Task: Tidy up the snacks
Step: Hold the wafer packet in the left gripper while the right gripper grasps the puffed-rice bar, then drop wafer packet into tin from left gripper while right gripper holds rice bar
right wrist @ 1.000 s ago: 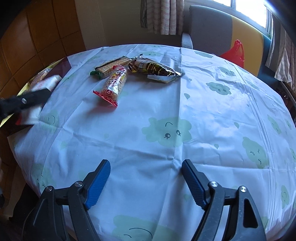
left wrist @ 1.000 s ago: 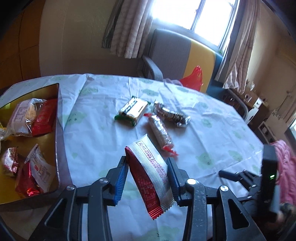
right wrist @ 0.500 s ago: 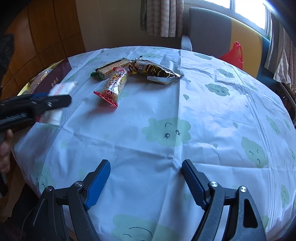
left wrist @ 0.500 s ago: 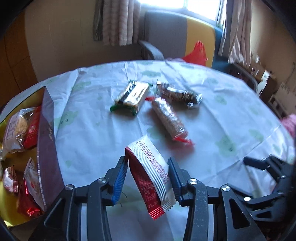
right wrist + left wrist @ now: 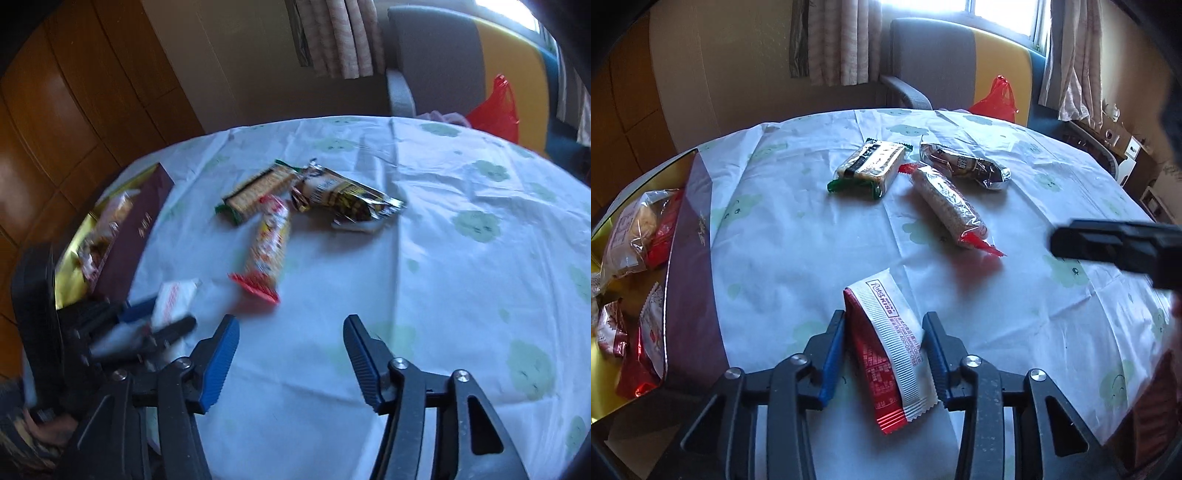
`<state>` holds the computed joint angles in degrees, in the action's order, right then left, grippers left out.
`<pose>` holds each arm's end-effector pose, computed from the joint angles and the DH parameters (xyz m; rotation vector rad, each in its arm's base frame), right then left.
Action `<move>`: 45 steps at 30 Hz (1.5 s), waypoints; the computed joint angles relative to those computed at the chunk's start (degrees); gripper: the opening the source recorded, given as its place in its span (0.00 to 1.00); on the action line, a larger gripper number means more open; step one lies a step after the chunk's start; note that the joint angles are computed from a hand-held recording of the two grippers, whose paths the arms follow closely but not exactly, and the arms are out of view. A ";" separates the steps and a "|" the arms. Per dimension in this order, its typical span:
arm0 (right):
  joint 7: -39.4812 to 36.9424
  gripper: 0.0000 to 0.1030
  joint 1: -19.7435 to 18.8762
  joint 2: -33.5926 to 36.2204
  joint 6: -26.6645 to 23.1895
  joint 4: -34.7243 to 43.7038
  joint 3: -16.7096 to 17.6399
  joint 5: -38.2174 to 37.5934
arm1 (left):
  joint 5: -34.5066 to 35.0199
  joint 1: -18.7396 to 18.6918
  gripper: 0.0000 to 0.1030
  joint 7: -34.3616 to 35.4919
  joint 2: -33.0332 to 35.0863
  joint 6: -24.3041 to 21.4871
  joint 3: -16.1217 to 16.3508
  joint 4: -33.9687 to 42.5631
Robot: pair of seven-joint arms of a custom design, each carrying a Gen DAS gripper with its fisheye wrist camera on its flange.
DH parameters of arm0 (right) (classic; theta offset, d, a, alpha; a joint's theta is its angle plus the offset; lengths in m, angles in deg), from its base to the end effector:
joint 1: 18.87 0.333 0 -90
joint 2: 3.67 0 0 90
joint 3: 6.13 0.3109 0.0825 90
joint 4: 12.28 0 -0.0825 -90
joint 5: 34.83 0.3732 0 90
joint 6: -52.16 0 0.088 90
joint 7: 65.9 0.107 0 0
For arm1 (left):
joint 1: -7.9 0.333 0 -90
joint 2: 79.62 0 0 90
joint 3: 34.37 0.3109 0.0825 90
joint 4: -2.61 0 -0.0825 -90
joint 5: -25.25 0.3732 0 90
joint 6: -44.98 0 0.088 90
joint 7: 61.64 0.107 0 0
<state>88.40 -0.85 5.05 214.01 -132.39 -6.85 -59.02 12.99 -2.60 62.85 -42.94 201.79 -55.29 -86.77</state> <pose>0.5671 0.1985 0.4128 -1.3600 2.1818 -0.3778 0.6547 -0.3268 0.3538 -1.0001 2.6386 -0.9085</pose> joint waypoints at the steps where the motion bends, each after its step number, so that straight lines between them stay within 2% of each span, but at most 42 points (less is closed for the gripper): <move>1: -2.36 0.57 -0.86 1.66 0.57 1.64 0.58 2.44 | -0.47 0.44 0.41 0.33 0.10 0.17 -0.47 -0.09; 3: -6.03 0.57 -1.91 5.40 0.37 5.74 1.11 6.61 | -1.19 0.91 0.41 0.57 0.23 0.26 -0.99 -0.13; 4: -8.82 0.57 -2.63 7.71 -0.84 8.62 1.72 9.31 | -1.37 1.06 0.41 0.85 0.27 0.36 -1.16 -0.19; 7: -11.89 0.57 -1.97 12.98 -5.42 15.44 0.54 11.58 | -1.84 1.28 0.42 1.25 0.27 0.34 -1.42 -0.27; 9: -14.71 0.37 -1.43 16.11 -9.92 19.74 0.05 12.06 | -1.90 1.11 0.43 1.08 0.27 0.29 -1.22 -0.24; 10: -13.40 0.28 0.74 16.53 -12.16 20.90 -1.99 9.06 | -1.73 0.87 0.44 0.85 0.21 0.27 -0.96 -0.25; 12: -14.34 0.28 1.35 15.05 -12.17 19.24 -2.02 8.36 | -1.26 0.48 0.44 0.57 0.12 0.29 -0.52 -0.28; 14: -10.64 0.28 4.45 12.18 -13.10 16.00 -4.21 2.84 | -1.09 0.31 0.44 0.16 0.17 0.10 -0.33 -0.13; 15: -9.55 0.28 4.88 10.50 -13.27 13.90 -4.22 1.24 | -0.89 0.13 0.44 -0.09 0.23 0.00 -0.15 0.03; 19: -5.90 0.28 4.77 4.48 -14.26 5.49 -1.99 -1.32 | -0.34 -0.23 0.45 -0.80 0.14 0.76 0.14 -0.34; 23: -0.14 0.29 4.47 1.24 -12.63 0.54 -0.82 -7.45 | -0.29 -0.19 0.45 -1.65 0.00 1.24 0.09 -0.67; 25: 2.21 0.29 3.84 0.89 -11.81 -0.25 -0.28 -8.73 | 0.04 -0.43 0.45 -2.29 0.00 1.37 0.34 -0.65; 29: 1.95 0.29 3.11 1.22 -12.87 0.42 0.73 -9.67 | 0.77 -0.72 0.45 -3.22 -0.07 1.26 0.68 -0.56; 34: 5.78 0.29 2.97 0.78 -10.66 -0.95 0.55 -12.85 | 1.72 -1.02 0.44 -4.02 -0.17 1.65 0.97 -0.75; 45: 8.08 0.29 2.87 0.59 -11.21 -1.10 1.05 -15.43 | 2.71 -1.13 0.40 -5.53 -0.35 1.08 1.19 -0.52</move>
<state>96.48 2.02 5.64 202.80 -133.49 -5.81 -74.46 15.69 -3.73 57.32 -43.28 202.87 -54.10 -87.29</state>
